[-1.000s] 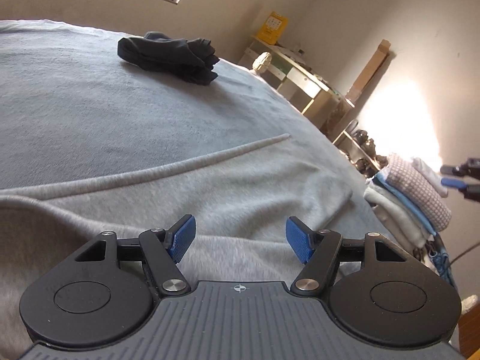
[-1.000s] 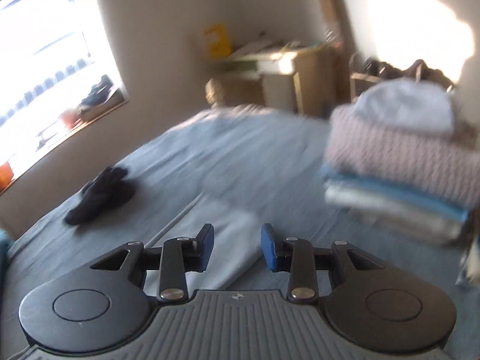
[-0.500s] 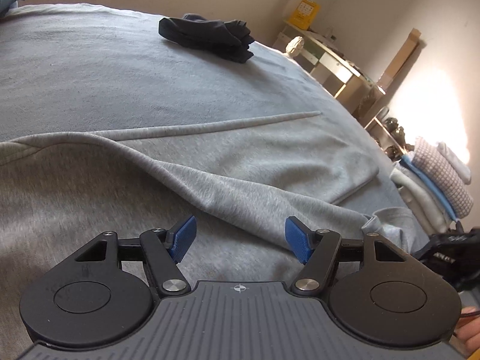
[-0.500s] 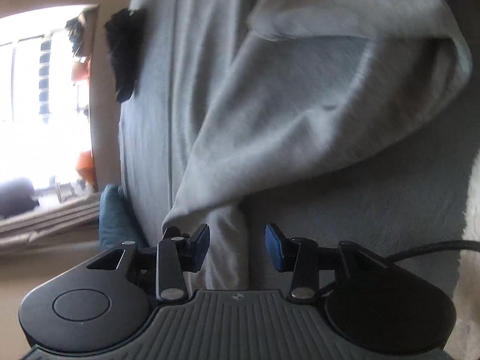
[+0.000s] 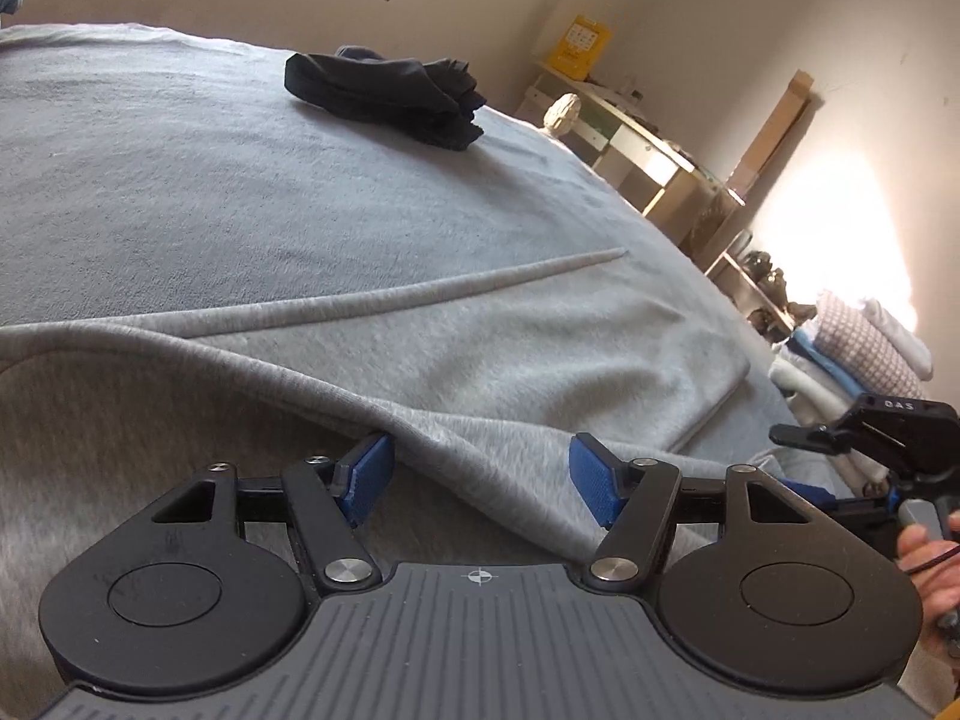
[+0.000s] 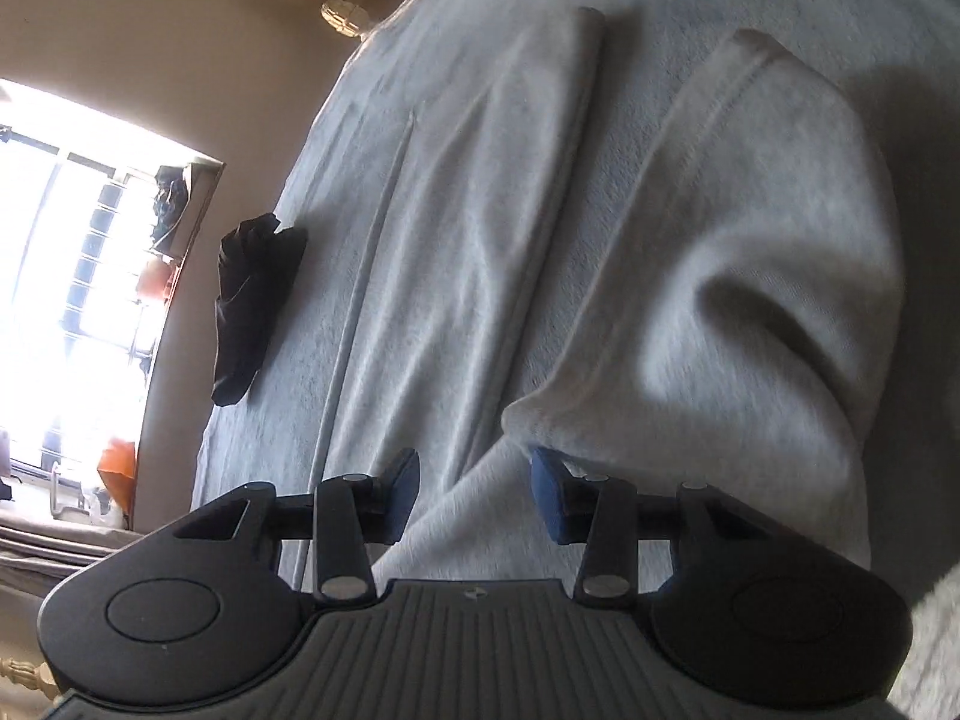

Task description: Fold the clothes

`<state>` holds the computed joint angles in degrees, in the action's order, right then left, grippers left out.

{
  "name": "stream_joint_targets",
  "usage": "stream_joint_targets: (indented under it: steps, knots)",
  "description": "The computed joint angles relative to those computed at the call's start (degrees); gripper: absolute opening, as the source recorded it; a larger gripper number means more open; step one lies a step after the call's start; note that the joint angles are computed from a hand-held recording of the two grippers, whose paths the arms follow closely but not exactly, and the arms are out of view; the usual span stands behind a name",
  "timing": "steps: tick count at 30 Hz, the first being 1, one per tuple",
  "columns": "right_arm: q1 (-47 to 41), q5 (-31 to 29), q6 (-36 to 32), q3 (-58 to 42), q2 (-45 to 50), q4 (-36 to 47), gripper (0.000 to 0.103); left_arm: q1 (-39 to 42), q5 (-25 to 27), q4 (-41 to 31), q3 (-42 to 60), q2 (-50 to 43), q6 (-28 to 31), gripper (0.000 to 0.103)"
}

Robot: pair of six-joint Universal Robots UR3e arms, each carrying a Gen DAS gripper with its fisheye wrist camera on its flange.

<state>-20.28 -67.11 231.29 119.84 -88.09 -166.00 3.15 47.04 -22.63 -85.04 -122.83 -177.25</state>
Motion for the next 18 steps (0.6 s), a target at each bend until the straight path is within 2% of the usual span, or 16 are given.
stream_joint_targets:
  steps: [1,2,5,7,8,9,12,14,17,18]
  knots:
    - [0.2,0.1,0.1,-2.1,2.0,-0.2,0.044,0.1,-0.3,-0.6,1.2,-0.8,-0.3,0.065]
    - [-0.8,3.8,1.1,-1.8,2.5,-1.4,0.044,0.2,-0.6,-1.8,2.4,-1.3,-0.7,0.065]
    - [-4.5,20.7,5.0,1.9,2.7,-3.6,0.044,0.7,-2.3,-2.2,3.4,-2.4,-2.0,0.065]
    - [-4.7,28.4,3.6,3.5,1.6,2.4,0.045,1.0,-3.4,-2.4,4.1,-3.1,-2.8,0.065]
    - [-4.3,29.8,0.9,3.5,0.5,8.4,0.045,1.1,-4.1,-2.1,4.4,-3.7,-3.8,0.065]
    - [-3.8,29.3,-0.6,3.7,-0.3,12.6,0.045,1.3,-4.7,-1.8,4.8,-4.3,-4.8,0.065]
    - [-3.6,24.9,1.0,6.1,0.0,14.6,0.046,1.7,-6.9,-1.3,7.2,-6.8,-9.7,0.065]
    - [-4.6,21.4,4.5,8.4,0.1,10.9,0.046,1.7,-7.0,-2.3,8.8,-7.7,-10.8,0.066]
    - [-5.4,16.3,11.0,10.7,-0.3,0.1,0.046,1.4,-6.2,-2.8,9.5,-7.6,-9.8,0.065]
    - [-5.0,13.8,11.3,9.7,-0.7,-0.8,0.046,1.2,-5.9,-2.8,9.5,-7.5,-9.6,0.065]
